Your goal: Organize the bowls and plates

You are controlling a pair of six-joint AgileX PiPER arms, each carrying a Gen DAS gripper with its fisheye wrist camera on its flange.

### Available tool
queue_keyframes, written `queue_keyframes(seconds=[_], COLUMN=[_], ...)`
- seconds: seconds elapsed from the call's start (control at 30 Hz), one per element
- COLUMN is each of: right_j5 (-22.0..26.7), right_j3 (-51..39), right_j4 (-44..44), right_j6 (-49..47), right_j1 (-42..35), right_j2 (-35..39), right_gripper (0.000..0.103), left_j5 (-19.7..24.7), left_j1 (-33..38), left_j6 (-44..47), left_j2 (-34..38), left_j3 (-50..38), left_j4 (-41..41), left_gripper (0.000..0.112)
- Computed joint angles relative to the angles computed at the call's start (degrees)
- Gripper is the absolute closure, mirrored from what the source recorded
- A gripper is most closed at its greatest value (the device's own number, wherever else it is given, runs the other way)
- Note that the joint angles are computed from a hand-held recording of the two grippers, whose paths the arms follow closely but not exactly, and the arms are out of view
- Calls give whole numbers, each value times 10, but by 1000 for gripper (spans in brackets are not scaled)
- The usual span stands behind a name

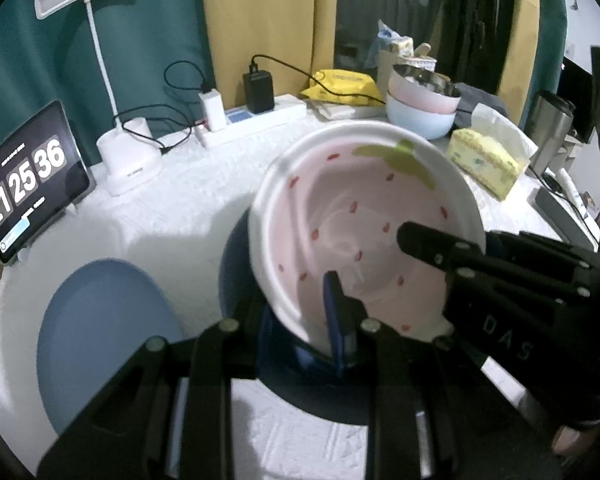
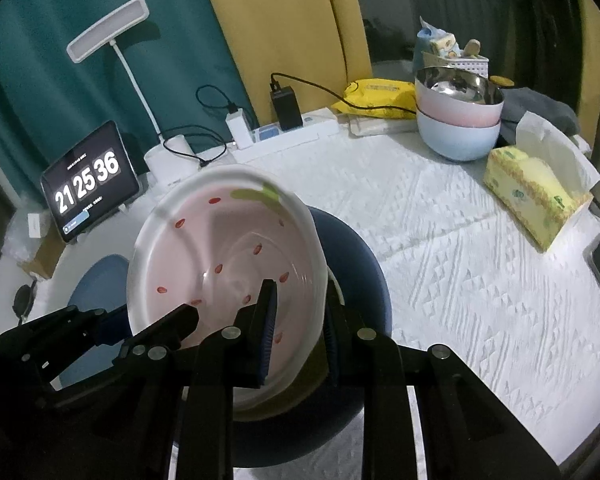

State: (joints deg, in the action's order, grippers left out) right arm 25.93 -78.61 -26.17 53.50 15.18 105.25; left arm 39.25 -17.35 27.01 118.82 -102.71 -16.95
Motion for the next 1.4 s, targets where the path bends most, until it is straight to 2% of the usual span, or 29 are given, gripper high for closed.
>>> queue_keyframes(seconds=[0.3, 0.6, 0.8, 0.9, 1.13, 1.4], right_j5=[2, 11, 2, -1, 23, 46], right_j3=[-11, -21, -21, -25, -42, -51], right_j4=[19, 17, 55, 74, 22, -17], right_j6=[-20, -22, -65, -87, -65, -37], right_j1=[-4, -5, -11, -12, 10, 22], right_j2=[9, 16, 15, 16, 25, 24], right_gripper=[79, 78, 69, 60, 42, 39], left_j5=[4, 11, 4, 5, 4, 10], left_j1=[-5, -1, 3, 7, 11, 24], left_j6=[-19, -7, -5, 0, 14, 42], left_j2=[6, 16, 7, 5, 0, -3], left_j3=[-9, -20, -11, -10, -2, -3], left_j4=[26, 19, 13, 5, -10, -37], left_gripper=[85, 84, 84, 84, 84, 84])
